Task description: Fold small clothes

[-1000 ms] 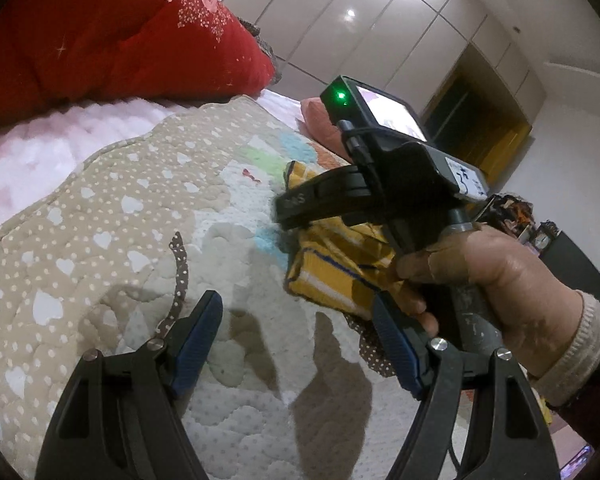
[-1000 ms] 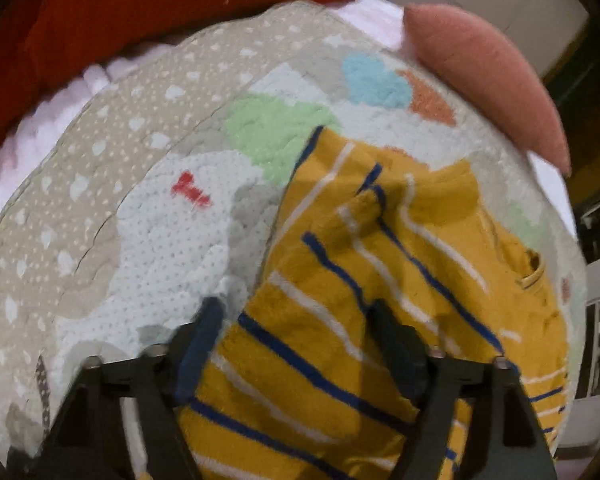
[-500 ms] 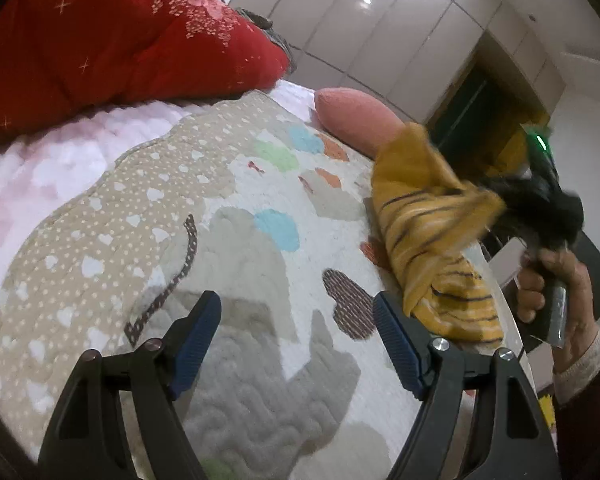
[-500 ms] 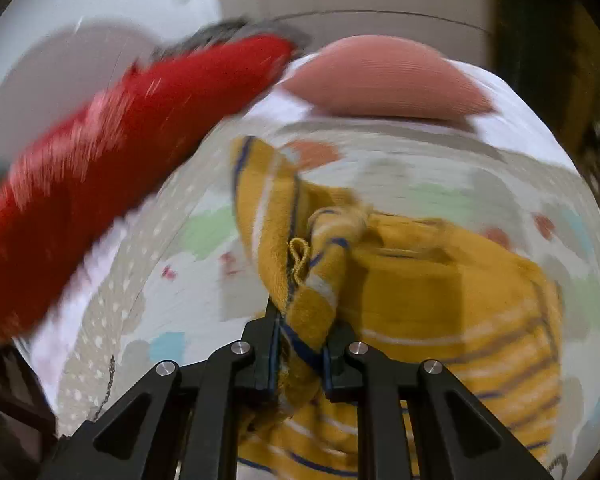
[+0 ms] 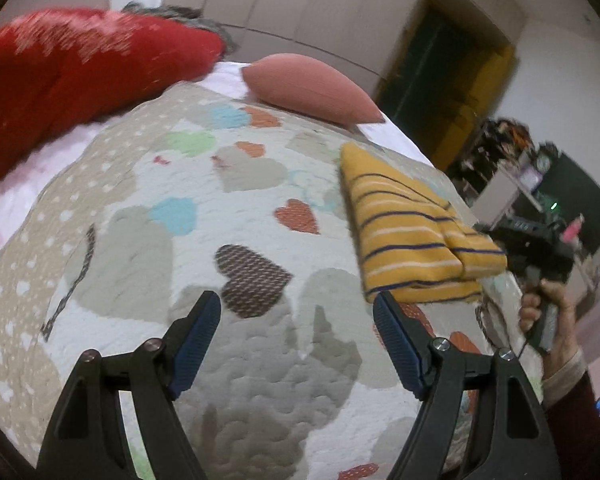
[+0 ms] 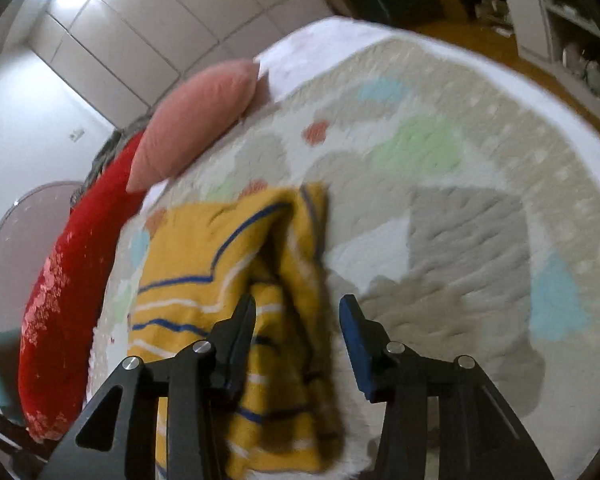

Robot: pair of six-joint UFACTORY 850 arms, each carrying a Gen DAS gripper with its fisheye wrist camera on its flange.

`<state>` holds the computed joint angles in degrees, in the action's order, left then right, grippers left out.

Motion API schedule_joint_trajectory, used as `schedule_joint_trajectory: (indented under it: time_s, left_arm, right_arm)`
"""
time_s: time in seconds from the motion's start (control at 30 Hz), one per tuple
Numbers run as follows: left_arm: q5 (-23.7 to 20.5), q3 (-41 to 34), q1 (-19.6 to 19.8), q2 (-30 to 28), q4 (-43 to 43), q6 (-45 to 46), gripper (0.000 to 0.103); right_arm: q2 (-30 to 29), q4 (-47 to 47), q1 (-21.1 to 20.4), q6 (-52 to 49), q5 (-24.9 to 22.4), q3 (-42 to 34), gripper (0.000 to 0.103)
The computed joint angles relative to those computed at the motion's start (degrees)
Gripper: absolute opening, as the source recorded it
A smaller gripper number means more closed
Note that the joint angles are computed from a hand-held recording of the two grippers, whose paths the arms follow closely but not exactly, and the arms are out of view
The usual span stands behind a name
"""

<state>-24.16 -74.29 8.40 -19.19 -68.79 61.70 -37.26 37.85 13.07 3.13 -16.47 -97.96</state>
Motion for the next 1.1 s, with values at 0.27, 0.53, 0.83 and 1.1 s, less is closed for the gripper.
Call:
schedule_joint_trajectory:
  time_s: [0.27,0.53,0.83,1.1]
  left_arm:
    - [-1.93,-7.38,-4.37,-4.53,9.37,-10.91,0.078]
    - [-5.03,-20.40,-6.00,-12.63,20.39,-19.69,0.090]
    - [-26.05,-52.34,-6.31,-36.09,25.12,-26.48,0.094]
    - [-38.83,-66.20,-7.06,-45.58,22.42,-30.45,0.064]
  right_arm:
    - [2.74,26.18,2.23,-34.82,-2.17,1.90,0.037]
    - [-1.22,6.73,2.34,-14.23,-3.84,0.33,0.038]
    - [-5.94,15.86,-1.03,-19.95,-6.72,-5.98,0.084]
    - [-15.28,38.88,-2.03,-32.40,-16.60,-15.69,0.068]
